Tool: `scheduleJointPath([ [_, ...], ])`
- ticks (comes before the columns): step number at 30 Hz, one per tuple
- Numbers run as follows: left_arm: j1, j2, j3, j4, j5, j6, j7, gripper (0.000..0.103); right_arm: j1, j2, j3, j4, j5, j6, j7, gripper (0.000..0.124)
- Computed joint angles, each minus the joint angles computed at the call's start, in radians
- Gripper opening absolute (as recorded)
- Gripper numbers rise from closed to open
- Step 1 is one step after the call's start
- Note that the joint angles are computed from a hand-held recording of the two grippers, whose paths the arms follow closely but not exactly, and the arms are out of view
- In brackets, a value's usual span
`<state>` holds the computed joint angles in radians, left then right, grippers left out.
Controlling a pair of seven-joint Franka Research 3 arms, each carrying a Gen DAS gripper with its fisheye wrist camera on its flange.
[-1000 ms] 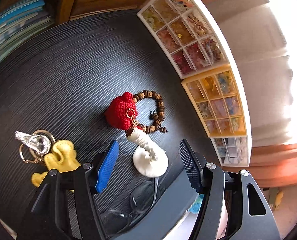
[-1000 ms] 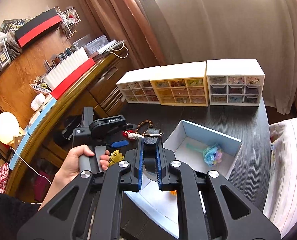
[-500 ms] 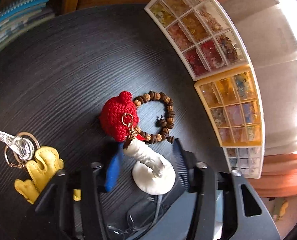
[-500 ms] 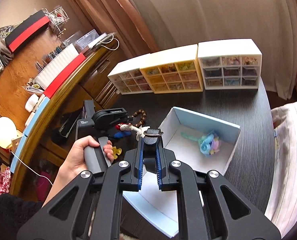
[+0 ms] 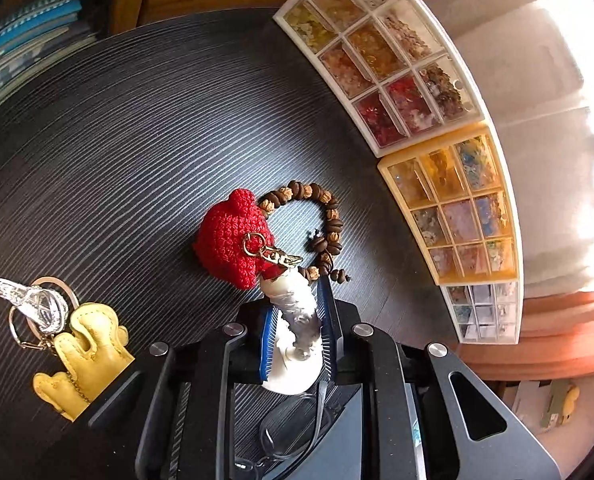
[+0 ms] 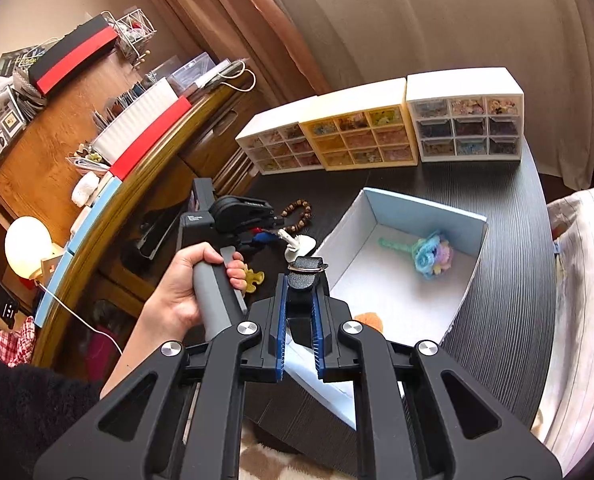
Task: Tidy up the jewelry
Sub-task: 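Lower the gold card into the white box and open the right tool while the left tool carries the figure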
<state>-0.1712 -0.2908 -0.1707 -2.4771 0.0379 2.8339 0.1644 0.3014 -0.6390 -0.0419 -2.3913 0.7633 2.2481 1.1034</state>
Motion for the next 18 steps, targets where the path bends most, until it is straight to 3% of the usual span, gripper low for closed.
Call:
scheduleJointPath([
  [8, 0.013, -0.054, -0.011, -0.011, 0.050, -0.022, 0.026, 0.016, 0.002, 0.018, 0.005, 0.001, -0.001, -0.001, 0.008, 0.012],
  [12, 0.051, -0.085, -0.049, 0.001, 0.141, -0.066, -0.001, 0.016, 0.000, 0.020, 0.008, 0.006, -0.007, -0.006, 0.016, 0.012],
  [18, 0.037, -0.096, -0.037, 0.001, 0.159, -0.081, 0.007, 0.016, -0.011, 0.016, 0.016, 0.008, -0.049, -0.039, 0.037, 0.012],
])
